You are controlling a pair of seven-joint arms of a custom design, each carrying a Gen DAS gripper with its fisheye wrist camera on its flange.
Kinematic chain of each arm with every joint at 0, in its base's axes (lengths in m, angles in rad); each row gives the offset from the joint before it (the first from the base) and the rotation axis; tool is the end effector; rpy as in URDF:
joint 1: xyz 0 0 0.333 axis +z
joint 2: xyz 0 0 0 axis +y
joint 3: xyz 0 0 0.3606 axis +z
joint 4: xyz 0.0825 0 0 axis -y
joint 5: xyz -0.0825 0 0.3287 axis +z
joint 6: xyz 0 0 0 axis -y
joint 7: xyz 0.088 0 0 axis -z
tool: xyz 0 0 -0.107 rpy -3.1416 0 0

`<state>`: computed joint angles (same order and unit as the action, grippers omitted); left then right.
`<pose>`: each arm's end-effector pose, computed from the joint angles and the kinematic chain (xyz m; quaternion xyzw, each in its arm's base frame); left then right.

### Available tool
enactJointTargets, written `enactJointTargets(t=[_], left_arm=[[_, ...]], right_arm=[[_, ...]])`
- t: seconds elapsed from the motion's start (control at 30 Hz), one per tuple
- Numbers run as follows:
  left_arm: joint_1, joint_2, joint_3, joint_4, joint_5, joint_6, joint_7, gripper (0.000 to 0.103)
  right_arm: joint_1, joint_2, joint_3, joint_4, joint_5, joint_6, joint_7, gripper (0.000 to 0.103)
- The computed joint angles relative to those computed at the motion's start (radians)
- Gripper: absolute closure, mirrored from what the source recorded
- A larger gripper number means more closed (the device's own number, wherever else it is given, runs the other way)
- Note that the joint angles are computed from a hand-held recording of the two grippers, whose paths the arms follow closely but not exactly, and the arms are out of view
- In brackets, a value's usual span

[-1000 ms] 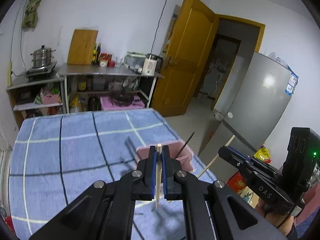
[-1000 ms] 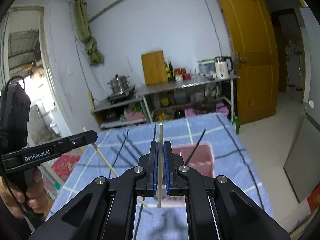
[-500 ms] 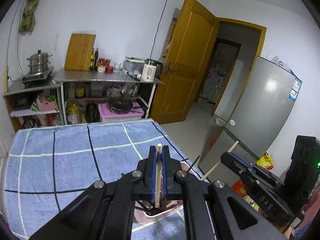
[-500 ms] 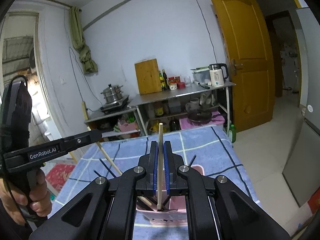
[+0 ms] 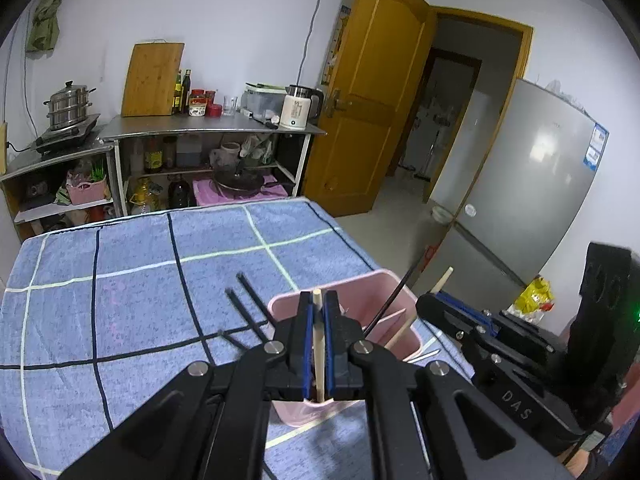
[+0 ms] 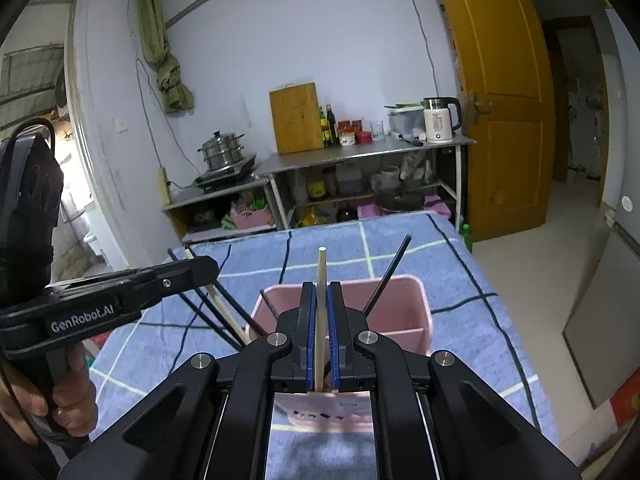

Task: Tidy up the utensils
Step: 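Open both tools to drop the wooden chopsticks into the basket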

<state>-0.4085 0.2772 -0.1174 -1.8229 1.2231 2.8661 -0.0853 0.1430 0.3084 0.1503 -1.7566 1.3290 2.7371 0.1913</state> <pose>0.5164 -0.3501 0.5175 -0.6495 0.6036 -0.4010 0.2302 0.6245 0.1360 0.5135 -0.7541 0.4250 -0.1407 0.4805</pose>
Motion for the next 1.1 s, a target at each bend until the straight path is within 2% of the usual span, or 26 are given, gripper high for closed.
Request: enactJointTargets(t=[0.3,0.37,0.57,0.77,1.1], left_arm=[[-0.003,-0.019,-0.002,-0.037,0.025,0.002,-0.023,0.096],[-0.002,-0.032,-0.002,-0.047,0.051,0.004,-0.055,0.087],[0.007,-0.085,-0.02,-0.081,0.167,-0.008,-0.185,0.08],[0.033,-0.159,-0.07,-0.151,0.282,-0.048,-0.309,0.077],[0.047,-0.264,-0.146,-0.305,0.361,-0.153,-0.44,0.071]], right_arm=[[-0.002,-0.024,-0.007,-0.037,-0.028,-0.009,0.015,0.097],[-0.002,-0.036,-0.007,-0.047,-0.013,0.0,0.003,0.094],[0.0,-0.08,-0.02,-0.081,0.038,0.001,-0.04,0.087],[0.005,-0.138,-0.045,-0.141,0.108,-0.027,-0.097,0.086],[0.048,-0.23,-0.078,-0.277,0.172,-0.049,-0.199,0.086]])
